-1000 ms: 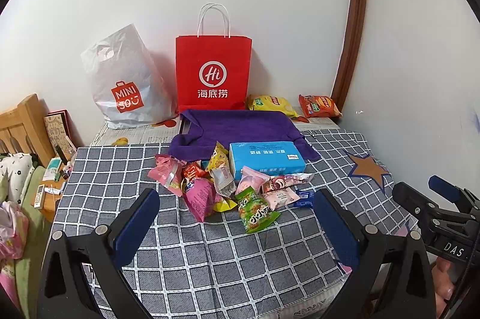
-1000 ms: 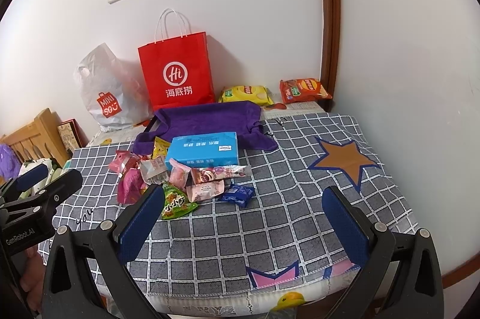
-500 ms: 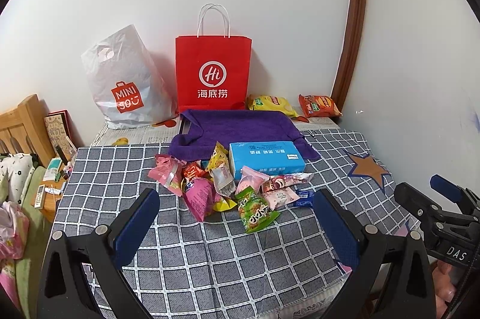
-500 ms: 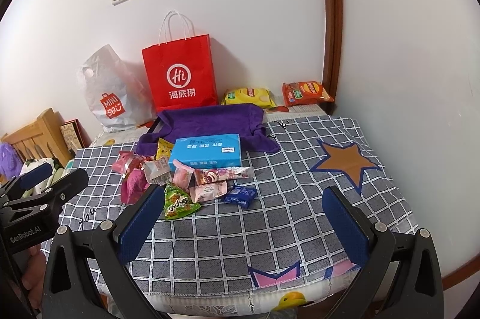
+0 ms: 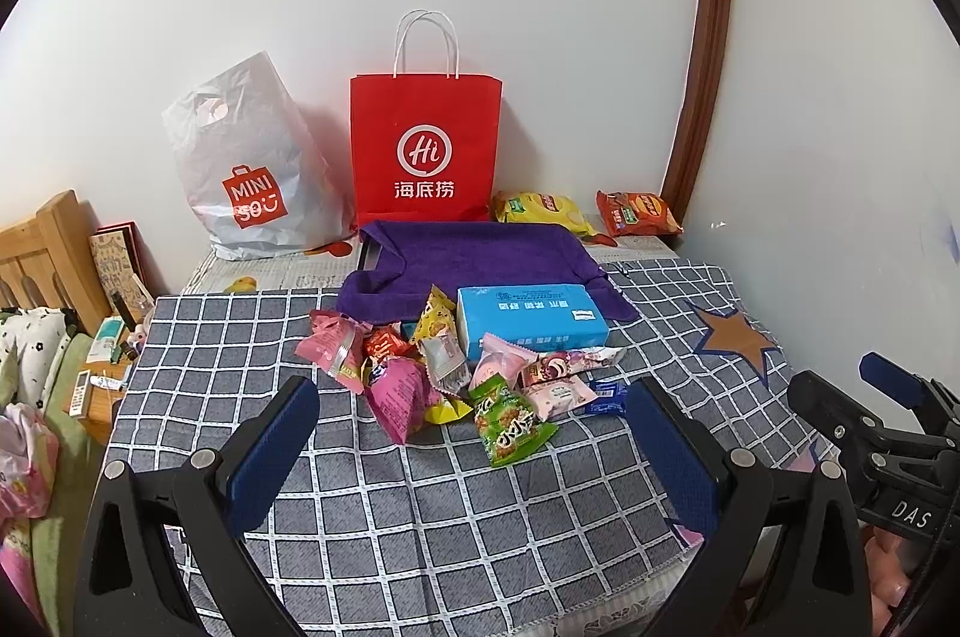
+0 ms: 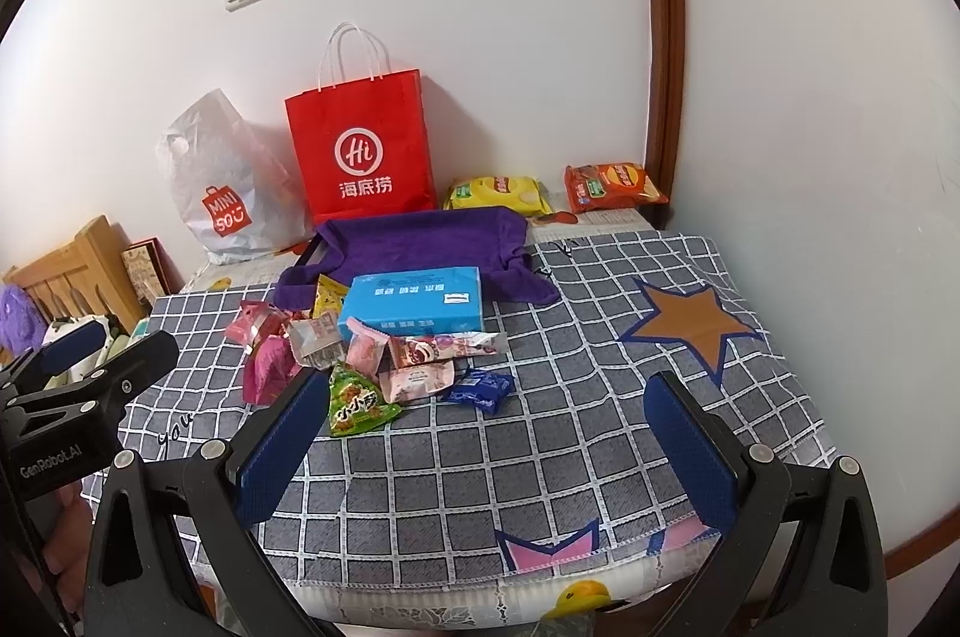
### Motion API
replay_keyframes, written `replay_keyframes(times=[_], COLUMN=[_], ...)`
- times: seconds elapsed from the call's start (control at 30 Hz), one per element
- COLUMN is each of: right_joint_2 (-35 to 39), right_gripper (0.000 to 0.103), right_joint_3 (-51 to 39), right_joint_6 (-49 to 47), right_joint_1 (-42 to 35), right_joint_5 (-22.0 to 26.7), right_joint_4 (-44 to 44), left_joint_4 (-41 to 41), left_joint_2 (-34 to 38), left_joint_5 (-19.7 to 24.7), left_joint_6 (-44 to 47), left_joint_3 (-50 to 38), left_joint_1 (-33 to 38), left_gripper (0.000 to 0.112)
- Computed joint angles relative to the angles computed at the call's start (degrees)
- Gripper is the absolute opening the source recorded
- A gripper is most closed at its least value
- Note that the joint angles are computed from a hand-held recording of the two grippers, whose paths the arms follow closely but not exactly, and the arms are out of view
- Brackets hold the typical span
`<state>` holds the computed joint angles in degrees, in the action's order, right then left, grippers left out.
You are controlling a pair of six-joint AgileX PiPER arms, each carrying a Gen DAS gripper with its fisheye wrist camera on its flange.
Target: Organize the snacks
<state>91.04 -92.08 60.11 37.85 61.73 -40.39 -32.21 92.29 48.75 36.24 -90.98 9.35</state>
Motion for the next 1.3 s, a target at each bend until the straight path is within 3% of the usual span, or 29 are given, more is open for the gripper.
replay_keyframes(times=[0.57, 0.8, 1.0, 1.17, 1.3], right_joint_2=[-0.33, 1.67, 1.75, 6.02, 10.02], right_gripper=[0.103, 0.103, 0.103, 0.103, 0.103], right_joint_3=[0.49, 0.66, 5.45, 5.00, 4.59], right_joint_6=[-1.37, -0.51, -1.18, -2.13, -5.92], right_joint_1=[0.30, -0.11, -3.86, -6.93, -11.19], right_joint_5=[-1.06, 0.00, -8.25, -9.87, -14.83], right_joint_4=[0.68, -0.85, 0.77, 2.37, 7.85], left_joint_4=[0.30, 1.68, 3.05, 4.43, 5.13], left_joint_2=[-0.02, 3.58, 7.95, 13.39, 19.59], left_joint_5=[0.22, 0.28, -0.90, -0.85, 1.11], left_joint_6=[-0.26, -2.51, -3.46, -4.76, -6.45], left_joint_3=[-0.34, -3.21, -4.51, -7.16, -12.24], left_joint_1=[-0.25, -1.05, -1.69, -1.73, -0.99], left_gripper=[0.102, 0.102, 0.102, 0.102, 0.102])
